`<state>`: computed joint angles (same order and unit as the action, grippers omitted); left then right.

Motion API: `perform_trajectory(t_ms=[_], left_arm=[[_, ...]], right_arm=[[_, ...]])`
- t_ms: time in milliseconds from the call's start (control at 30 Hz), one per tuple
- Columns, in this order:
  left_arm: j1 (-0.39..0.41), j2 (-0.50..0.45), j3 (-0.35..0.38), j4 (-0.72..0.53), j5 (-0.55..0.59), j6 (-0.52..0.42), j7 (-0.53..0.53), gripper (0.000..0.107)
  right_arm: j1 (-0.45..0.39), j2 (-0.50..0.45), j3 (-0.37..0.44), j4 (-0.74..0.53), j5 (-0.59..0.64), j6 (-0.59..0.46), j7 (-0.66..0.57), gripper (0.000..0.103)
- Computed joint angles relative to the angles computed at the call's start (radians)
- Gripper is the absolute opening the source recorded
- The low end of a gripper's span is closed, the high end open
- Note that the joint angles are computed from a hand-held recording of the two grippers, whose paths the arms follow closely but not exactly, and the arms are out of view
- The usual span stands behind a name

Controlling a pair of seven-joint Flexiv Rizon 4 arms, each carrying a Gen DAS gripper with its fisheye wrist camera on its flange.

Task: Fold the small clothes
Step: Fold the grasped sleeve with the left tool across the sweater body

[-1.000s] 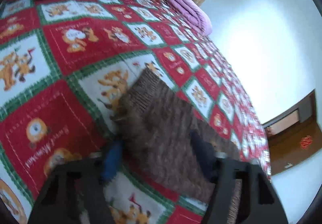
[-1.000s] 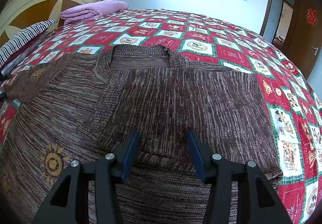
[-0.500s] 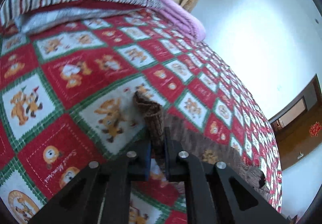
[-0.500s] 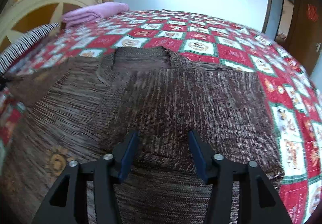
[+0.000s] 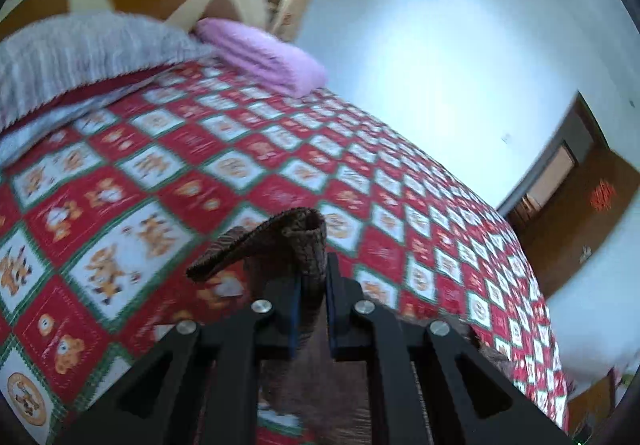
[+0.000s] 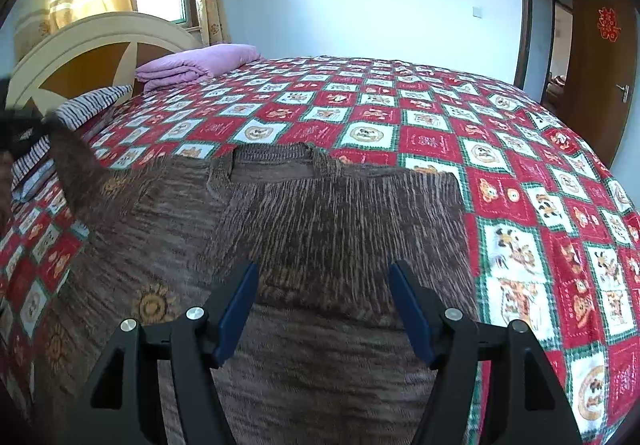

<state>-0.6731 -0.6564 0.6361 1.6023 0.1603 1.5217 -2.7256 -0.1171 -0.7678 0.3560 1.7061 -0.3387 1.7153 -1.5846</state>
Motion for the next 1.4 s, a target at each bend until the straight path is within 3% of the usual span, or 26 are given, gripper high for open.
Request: perform_trajectory(t_ms=[200,333,467,567,633,733,867,933,1000,1100,1267,1400], left_arm=[[-0.008,-0.064,-0.064,-0.185,0.062,-0.103,0.078,0.010],[0.045,-0.149,-0.195,-0.347,0.071,-0.186,0.139,0.010],[0.051,-0.273,-0.258,-0.557,0.096,-0.355,0.187,0.011],[0.085,-0.360,-0.374,-0.703,0.069,-0.523,0.317,0.030],[0.088,-0.356,-0.410,-0.696,0.100,-0.528,0.335,0.045],[0.064,-0.306,-0.397,-0.621,0.167,-0.482,0.313,0.068],[0.023,-0.213,-0.318,-0.487,0.280,-0.429,0.234,0.073],[-0.004,-0.177,-0.253,-0.440,0.354,-0.465,0.165,0.084],[-0.023,-0.162,-0.198,-0.420,0.416,-0.564,0.113,0.084],[-0.012,-0.143,-0.185,-0.385,0.472,-0.657,0.092,0.084],[0.127,-0.095,-0.333,-0.279,0.453,-0.565,0.167,0.084],[0.143,-0.085,-0.377,-0.242,0.462,-0.538,0.206,0.084]], right_arm=[[-0.009,-0.010,-0.007,0.024,0.008,0.017,0.011,0.069],[-0.008,-0.024,-0.013,0.022,0.005,0.006,0.022,0.069],[-0.035,-0.040,0.023,0.008,0.009,-0.042,0.021,0.069],[-0.067,-0.056,0.067,-0.015,0.034,-0.086,0.011,0.069],[-0.082,-0.062,0.088,-0.022,0.057,-0.096,-0.003,0.070],[-0.082,-0.063,0.096,-0.024,0.079,-0.100,-0.029,0.073],[-0.061,-0.056,0.075,-0.022,0.103,-0.097,-0.044,0.074],[-0.053,-0.053,0.065,-0.019,0.111,-0.095,-0.049,0.074],[-0.032,-0.046,0.041,-0.014,0.117,-0.087,-0.048,0.074],[-0.003,-0.037,0.007,-0.008,0.118,-0.077,-0.042,0.074],[0.018,0.001,0.019,-0.002,0.089,-0.072,-0.064,0.074],[0.053,0.008,0.059,-0.055,0.061,-0.114,-0.105,0.074]])
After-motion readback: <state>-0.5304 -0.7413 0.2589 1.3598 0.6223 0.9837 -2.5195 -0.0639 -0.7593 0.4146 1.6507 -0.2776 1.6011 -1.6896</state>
